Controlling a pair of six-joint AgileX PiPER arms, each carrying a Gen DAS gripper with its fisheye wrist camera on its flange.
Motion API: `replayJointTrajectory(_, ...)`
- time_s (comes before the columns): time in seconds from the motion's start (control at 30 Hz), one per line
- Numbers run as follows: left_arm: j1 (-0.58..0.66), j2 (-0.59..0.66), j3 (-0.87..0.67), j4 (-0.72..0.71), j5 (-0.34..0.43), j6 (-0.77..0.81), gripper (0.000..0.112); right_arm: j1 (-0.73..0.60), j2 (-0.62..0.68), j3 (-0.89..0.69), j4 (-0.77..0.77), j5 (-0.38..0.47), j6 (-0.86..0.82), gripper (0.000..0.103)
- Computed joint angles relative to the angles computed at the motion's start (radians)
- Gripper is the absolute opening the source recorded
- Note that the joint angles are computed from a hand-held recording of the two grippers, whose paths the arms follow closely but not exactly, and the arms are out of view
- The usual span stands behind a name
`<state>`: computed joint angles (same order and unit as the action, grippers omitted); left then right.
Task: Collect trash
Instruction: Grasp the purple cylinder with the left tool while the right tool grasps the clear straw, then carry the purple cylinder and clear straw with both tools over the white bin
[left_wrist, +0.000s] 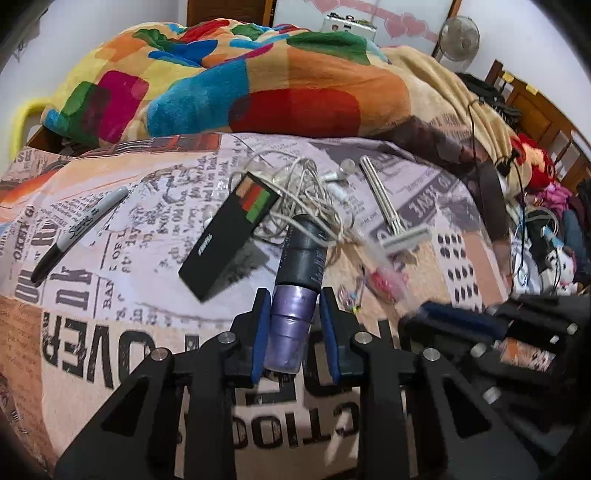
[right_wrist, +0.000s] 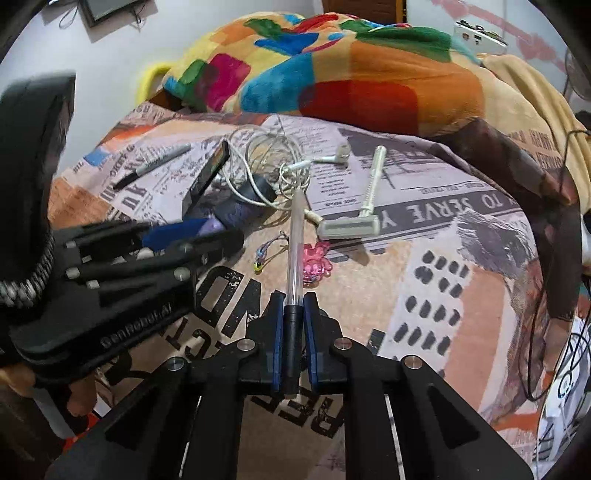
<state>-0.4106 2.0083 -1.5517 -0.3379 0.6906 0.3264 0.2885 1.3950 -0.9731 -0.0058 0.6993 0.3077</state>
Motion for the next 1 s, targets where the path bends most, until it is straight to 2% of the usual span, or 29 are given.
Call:
replayJointTrajectory(0.27, 0.032, -0.105, 0.095, 0.022, 0.040, -0.083, 0.023, 0.001, -0.092, -0.008, -0.011, 0.058, 0.050, 0.010)
replayJointTrajectory(0.7, 0.083, -0.472, 0.232, 0.110, 0.086, -0.220, 0.022, 0.126, -0.246, -0.156, -0.118, 0.227, 0.183, 0.010)
replayJointTrajectory(0.83, 0.104, -0.585, 0.235, 0.147, 0.126, -0.261, 0.022, 0.219, -0.266, -0.235, -0.185, 0.289, 0.257, 0.010)
replayJointTrajectory(1.0, 0.151, -0.719, 0.238, 0.165, 0.189, -0.279, 0.022, 0.404, -0.264, -0.346, -0.312, 0.375, 0.378, 0.010)
